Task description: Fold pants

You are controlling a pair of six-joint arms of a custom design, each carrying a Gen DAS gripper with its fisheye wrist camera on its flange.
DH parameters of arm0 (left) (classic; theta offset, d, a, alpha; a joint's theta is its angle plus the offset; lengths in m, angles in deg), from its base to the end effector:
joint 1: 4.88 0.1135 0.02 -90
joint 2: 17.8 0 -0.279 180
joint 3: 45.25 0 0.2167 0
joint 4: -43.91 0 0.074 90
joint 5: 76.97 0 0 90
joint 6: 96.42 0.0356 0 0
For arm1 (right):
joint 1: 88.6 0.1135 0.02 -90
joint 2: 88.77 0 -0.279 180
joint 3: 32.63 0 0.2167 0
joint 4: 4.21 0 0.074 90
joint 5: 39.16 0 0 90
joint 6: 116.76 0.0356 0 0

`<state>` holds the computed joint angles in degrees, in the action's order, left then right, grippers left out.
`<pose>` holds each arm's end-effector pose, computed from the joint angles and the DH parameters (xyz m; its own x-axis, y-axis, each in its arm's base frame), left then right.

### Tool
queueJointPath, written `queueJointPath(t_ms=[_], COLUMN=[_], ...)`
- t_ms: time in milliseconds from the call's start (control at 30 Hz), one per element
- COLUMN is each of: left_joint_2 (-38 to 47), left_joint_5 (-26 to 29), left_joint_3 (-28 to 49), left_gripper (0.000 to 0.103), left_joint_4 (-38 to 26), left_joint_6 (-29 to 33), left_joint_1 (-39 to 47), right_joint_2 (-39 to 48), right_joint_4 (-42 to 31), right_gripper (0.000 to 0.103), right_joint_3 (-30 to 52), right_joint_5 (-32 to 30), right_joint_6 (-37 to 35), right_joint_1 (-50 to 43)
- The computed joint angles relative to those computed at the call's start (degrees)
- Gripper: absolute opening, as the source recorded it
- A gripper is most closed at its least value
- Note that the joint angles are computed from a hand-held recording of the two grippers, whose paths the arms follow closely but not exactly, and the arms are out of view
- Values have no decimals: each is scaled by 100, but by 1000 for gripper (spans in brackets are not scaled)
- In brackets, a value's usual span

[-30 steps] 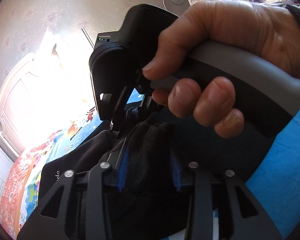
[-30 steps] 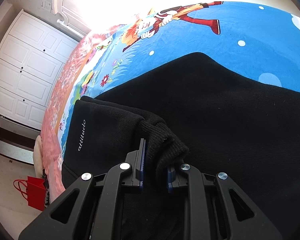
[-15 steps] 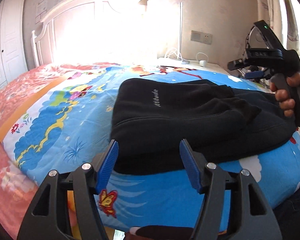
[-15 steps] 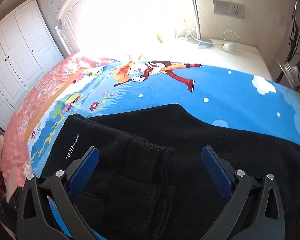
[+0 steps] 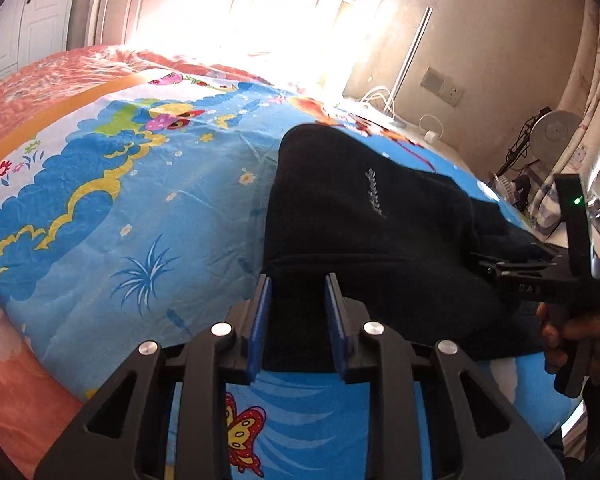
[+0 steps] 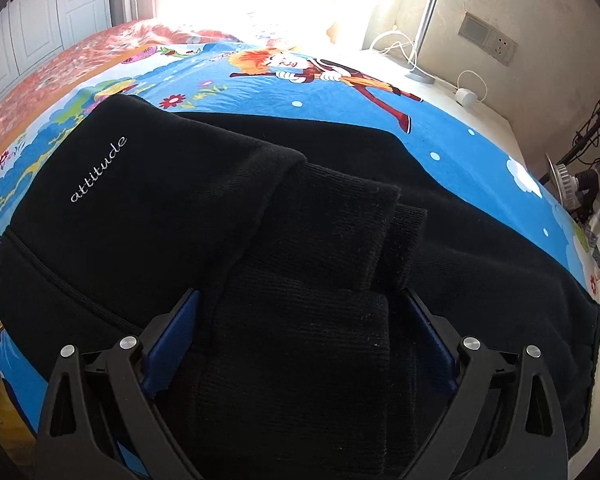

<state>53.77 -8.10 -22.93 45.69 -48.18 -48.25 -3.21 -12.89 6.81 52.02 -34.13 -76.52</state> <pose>0.1147 -0.0907 0.1350 -0.7082 -0.1856 -0.6812 -0.0111 0.9677 -0.2520 0.2072 0.0436 0.1459 -0.7671 -0.2953 -0.5695 -0.2985 0.9501 -0.0906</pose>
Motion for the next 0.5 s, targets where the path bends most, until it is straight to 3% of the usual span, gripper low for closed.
queueJointPath(t_ms=[100,200,267,367,500], left_joint_2=[-162,-629,-717,-34,1511], left_joint_5=[434,372,576,1102,1707], left_joint_3=[1,403,752,1563,2913], left_gripper=[41,36,37,36,33], left_joint_4=[-206,-982,-1064,-942,-968], left_joint_6=[229,389,837,1570,2499], left_joint_1=[415,421,705,1318,1851], right_joint_2=[45,69,65,77,56], right_joint_4=[98,233,253,253,246], right_gripper=[94,95,95,95,95], right_joint_3=[-32,-92,-114,-109,-125], right_joint_5=[11,60,28,-27,-58], right_joint_6=[91,189,193,172,187], right_joint_1=[29,70,42,-2,-15])
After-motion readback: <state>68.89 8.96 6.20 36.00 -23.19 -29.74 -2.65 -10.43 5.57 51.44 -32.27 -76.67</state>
